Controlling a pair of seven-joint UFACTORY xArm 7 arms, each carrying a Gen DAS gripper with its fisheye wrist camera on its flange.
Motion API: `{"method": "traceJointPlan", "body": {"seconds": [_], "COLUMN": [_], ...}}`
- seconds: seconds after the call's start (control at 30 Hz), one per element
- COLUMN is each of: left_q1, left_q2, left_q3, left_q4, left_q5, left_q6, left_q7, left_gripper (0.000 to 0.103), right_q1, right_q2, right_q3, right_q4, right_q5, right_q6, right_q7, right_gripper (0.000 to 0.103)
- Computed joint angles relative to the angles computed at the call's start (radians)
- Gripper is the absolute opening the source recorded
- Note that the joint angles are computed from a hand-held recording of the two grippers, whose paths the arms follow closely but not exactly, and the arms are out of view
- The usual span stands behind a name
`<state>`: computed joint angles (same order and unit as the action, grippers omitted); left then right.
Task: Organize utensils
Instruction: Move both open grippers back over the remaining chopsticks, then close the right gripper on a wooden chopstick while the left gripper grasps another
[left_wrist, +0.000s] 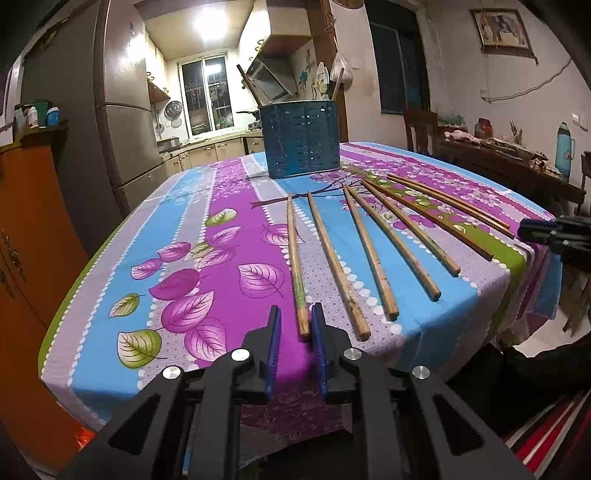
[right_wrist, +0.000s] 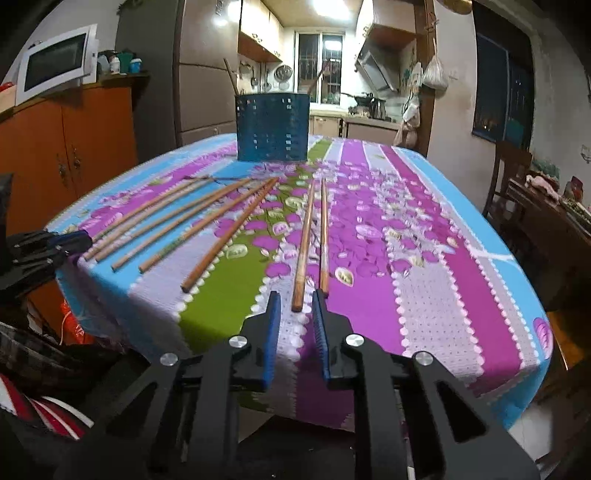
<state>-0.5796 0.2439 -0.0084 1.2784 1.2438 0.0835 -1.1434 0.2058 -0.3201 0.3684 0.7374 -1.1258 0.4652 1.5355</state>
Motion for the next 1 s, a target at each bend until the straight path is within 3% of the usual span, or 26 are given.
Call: {"method": "traceJointPlan", "body": {"seconds": [0.47,0.53,0.63,0.7,0.77,1.0], "left_q1": [-0.006,-0.015,-0.028,-0.027,-0.012,0.043], "left_q2": [0.012,0.015,0.022,0.026,0.025,0.014], "left_q3": [0.022,0.037,0.061,0.059,0.042,-0.041], "left_q4": [0.009,0.014,0.033,0.051,0.056,0.05], "left_q5": [0.012,0.046,0.175,0.29,0.349,0.438], "left_q6": [-0.035,-0.047,-0.065,-0.061,-0.056,0.001], "left_q7": [-0.045,-0.084,-0.219,-0.327,-0.381,-0.424], "left_gripper": [0.019,0.018,0.018,0.018,0.011,0.008], "right_q1": [0.012,0.024,0.039,0.05,0.063,0.085], "right_q2": [0.09,0.097,0.104,0.107,0.112,0.107], "right_q3": [-0.043,-0.055,-0.071,-0.076,-0.076,-0.086], "right_q4": [0.058,0.063,0.068,0.07,0.075,0.073], "right_q5": [-0.213,-0.237,-0.268,-0.282,-0.28,-0.271], "right_q6": [-0.027,-0.022,-0.016,-0.005,0.017,0.037], "right_q7": [0.193,0.216,0.249,0.265,0.267,0.288], "right_gripper": [0.016,0.016,0.015,0.01,0.006,0.005]}}
